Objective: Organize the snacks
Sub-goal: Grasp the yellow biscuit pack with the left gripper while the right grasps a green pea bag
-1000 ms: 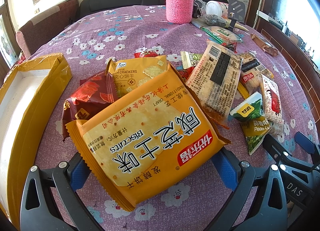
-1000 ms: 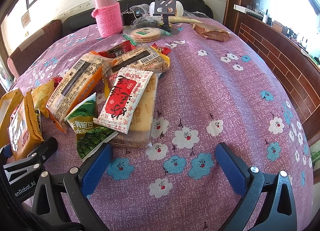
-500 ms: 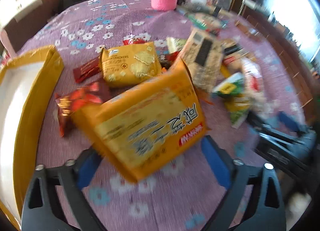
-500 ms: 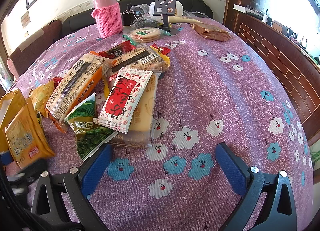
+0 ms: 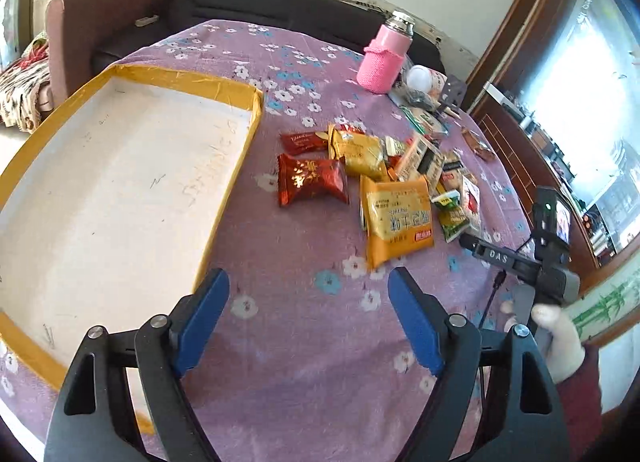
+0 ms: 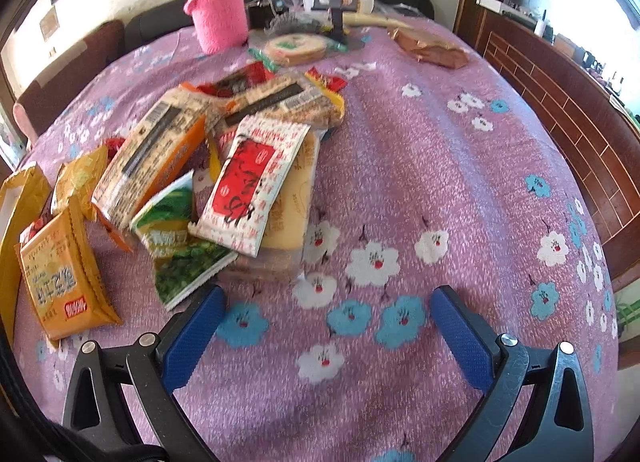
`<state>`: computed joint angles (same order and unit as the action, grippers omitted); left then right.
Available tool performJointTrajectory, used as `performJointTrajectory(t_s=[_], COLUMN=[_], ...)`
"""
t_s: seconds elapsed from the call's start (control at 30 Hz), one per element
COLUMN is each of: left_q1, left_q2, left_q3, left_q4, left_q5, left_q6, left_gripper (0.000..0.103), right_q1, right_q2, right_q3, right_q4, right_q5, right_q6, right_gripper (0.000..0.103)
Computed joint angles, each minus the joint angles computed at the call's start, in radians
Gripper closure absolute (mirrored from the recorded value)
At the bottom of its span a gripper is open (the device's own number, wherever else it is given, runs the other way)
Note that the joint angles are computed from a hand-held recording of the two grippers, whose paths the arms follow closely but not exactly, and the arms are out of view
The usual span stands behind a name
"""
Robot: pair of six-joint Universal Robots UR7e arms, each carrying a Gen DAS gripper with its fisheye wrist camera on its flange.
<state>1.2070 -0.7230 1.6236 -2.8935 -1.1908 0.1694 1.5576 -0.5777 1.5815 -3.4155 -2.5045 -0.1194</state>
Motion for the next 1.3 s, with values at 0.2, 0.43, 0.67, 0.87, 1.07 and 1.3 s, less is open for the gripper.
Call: performJointTrajectory(t_s=[0.2,0.43,0.67,0.87,1.07,1.3], left_q1=[0.034,0.036,0.005,-0.018,-0.032,-0.04], left_q2=[-0.049,-0.078,-0.098,-0.114,-0.107,-0.09], left_q3=[0.052,0.093,0.141,0.188,0.192,0.171], left_q4=[-0.014,-0.024,-0.086,-0.101,-0.101,-0.05], left_q5=[-0.124,-0.086,-0.06,-0.107,-0.123,-0.077], left_q6=[-0.003,-0.036,0.007,0.033,0.055,0.068], left_gripper=[0.021,0.021,0.02,0.02,0.02,0.02], right_q1=[-0.001,0.004,0.005,0.006,0.007,0.007], right_q2=[0.008,0.013,0.014,0.014,0.014,0.015], right_q3=[0.026,0.035,0.044,0.046,0.047,0.046], right_q4=[-0.09,-0.119,-0.143,-0.145,-0.145,-0.145], right_q5=[0.019,0.012,0.013,0.011,0.01,0.01], right_q6=[-0.054,-0.049,-0.054,-0.054,-0.053,-0.053], right_gripper=[0.0,0.0,0.0,0.0,0.0,0.0])
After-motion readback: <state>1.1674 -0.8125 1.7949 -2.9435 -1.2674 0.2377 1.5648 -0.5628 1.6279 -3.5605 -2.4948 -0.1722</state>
